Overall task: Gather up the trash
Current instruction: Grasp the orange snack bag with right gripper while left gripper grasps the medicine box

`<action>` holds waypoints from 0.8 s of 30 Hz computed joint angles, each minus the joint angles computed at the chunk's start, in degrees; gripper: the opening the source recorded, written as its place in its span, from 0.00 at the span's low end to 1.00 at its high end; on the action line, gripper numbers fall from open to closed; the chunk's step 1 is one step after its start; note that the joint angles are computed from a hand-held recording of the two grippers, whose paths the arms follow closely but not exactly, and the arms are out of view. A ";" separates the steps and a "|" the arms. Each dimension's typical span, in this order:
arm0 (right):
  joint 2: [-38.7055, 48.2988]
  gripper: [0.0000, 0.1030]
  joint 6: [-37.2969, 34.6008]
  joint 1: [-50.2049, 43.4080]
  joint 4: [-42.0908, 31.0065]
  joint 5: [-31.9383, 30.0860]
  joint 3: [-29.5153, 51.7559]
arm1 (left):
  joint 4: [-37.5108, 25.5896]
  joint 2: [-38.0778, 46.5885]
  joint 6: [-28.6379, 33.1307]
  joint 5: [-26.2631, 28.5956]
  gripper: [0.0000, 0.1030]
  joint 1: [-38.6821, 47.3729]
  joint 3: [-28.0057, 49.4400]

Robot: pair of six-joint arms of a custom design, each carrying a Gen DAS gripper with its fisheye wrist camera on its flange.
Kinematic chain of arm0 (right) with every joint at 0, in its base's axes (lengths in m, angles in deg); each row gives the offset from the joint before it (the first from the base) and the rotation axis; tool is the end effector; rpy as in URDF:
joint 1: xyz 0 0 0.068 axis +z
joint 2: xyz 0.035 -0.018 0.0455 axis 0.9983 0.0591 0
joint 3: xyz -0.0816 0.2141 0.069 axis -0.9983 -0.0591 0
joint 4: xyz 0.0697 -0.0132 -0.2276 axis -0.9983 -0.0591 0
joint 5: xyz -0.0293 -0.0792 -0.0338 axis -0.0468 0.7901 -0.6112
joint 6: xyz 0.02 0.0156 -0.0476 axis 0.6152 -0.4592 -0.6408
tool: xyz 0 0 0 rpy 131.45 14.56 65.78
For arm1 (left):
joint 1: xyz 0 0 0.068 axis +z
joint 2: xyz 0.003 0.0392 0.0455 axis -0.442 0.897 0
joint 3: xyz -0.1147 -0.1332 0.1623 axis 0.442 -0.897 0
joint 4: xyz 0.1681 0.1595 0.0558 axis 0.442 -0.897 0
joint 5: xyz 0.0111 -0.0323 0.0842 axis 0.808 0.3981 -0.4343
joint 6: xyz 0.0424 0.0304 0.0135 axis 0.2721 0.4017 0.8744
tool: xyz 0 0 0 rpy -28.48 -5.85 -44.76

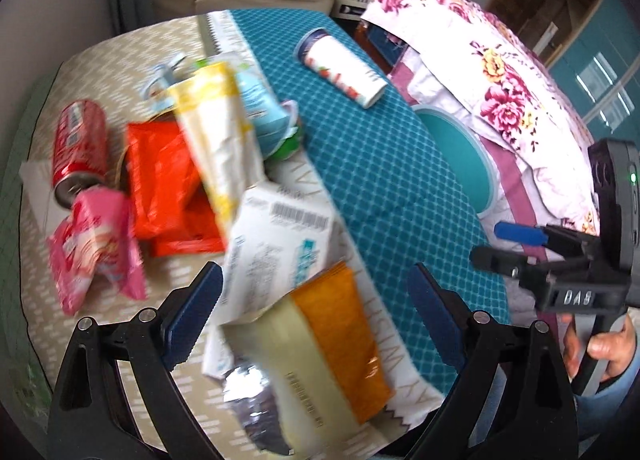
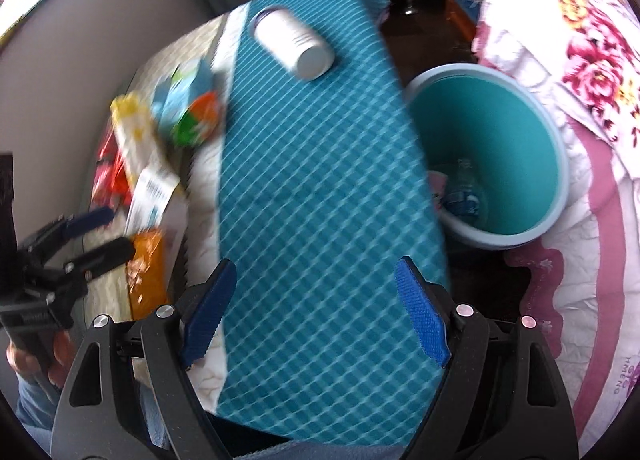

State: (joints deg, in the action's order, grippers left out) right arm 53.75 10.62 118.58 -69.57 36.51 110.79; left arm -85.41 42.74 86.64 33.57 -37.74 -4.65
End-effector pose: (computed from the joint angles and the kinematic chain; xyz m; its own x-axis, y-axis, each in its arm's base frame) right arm 0.1644 0.1021 0.1220 -0.9170 0.2504 -0.3105 0.1594 0.9436 0.2903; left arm 0.2343 -0.0600 0.1174 -0.8366 0.3533 -0.4188 0.4765 0.8463 -0.2380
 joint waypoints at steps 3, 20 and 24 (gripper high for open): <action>5.52 0.75 1.33 5.13 1.24 -0.87 3.60 | -0.65 -0.44 2.99 2.14 0.91 5.01 -0.71; 27.08 0.75 1.70 16.39 7.79 -7.24 18.99 | -1.34 8.14 17.51 7.36 0.91 29.45 -0.50; 30.26 0.75 2.37 17.26 10.42 -8.10 20.41 | -1.62 9.37 18.77 8.06 0.91 30.64 -0.51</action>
State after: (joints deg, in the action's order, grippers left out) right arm 84.01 12.99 135.85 -59.15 28.41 131.19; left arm -87.03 52.11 105.41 41.63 -7.10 -5.16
